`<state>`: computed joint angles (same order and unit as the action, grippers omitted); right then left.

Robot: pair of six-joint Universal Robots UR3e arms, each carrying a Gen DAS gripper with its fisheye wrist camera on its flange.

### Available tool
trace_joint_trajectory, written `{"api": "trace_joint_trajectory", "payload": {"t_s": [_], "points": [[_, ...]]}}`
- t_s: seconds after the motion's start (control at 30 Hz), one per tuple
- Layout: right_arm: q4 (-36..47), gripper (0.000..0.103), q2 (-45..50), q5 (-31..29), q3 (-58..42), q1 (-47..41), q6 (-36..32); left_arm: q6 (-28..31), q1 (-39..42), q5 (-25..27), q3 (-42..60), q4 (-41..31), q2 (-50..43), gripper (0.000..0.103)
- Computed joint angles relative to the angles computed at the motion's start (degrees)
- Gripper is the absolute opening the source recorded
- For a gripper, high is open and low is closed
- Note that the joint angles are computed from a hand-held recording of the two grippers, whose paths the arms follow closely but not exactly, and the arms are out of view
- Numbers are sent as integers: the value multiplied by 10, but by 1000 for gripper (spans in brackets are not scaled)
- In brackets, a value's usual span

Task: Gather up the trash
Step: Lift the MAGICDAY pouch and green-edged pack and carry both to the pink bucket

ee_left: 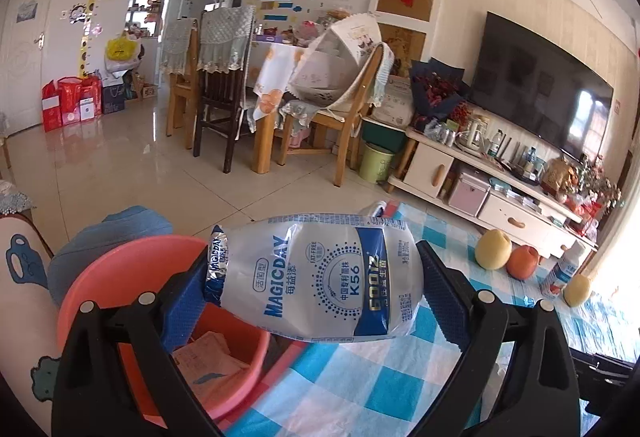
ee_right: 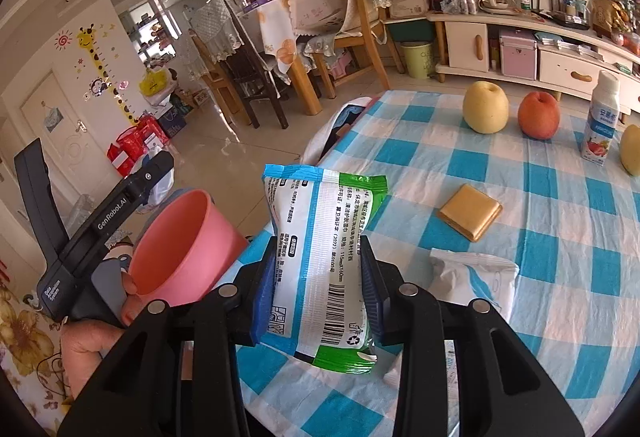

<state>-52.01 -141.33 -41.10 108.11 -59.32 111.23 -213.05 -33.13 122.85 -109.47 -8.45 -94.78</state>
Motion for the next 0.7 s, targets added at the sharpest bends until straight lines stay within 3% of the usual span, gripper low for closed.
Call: {"api": "trace_joint_trajectory", "payload": {"t_s": [0.2,0.37,0.5,0.7], "points": [[-287,39,49,-18,68,200,236,-17,80,-32,-65,-23,70,95],[-527,39,148,-54,85,375,418,-23,114,-15,-87,-59,85,95],[-675,39,246,-97,60,502,527,-28,162,-45,-122,-69,108,95],[-797,39,379,-156,-5,636,616,-30,219,-62,-159,-89,142,95]]}}
